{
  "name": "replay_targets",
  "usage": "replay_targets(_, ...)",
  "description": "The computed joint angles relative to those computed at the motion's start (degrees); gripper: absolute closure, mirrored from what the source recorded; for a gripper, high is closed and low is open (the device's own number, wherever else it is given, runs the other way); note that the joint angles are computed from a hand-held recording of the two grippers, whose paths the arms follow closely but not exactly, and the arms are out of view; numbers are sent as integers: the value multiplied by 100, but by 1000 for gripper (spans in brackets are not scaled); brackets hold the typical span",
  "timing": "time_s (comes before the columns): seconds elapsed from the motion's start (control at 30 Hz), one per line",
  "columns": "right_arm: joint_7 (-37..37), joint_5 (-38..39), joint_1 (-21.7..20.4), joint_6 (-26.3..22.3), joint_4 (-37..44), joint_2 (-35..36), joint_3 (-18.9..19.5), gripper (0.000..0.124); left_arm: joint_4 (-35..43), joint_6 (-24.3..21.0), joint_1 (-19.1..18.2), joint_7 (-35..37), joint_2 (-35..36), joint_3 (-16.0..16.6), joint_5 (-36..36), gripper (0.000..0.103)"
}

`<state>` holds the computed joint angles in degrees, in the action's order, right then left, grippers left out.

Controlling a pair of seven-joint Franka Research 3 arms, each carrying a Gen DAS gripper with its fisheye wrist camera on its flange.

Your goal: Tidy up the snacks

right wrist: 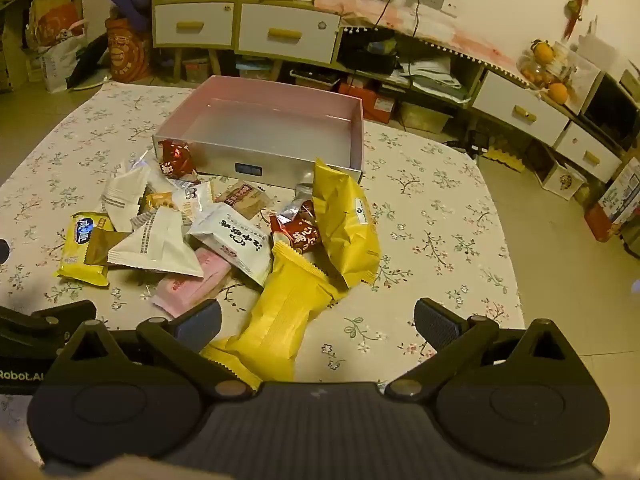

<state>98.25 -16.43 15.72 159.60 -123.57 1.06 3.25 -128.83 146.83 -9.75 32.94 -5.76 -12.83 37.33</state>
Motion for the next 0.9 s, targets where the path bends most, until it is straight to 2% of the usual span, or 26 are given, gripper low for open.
replay_targets(0.33,191,-203,39,-52,-28,-46,33,21,-78,34,27,-29,-55,29,-40,0)
replay_targets(0.9,0,-44,31,-89,21,5,13,21,-24,-28,31,-98,-5,8,-28,0)
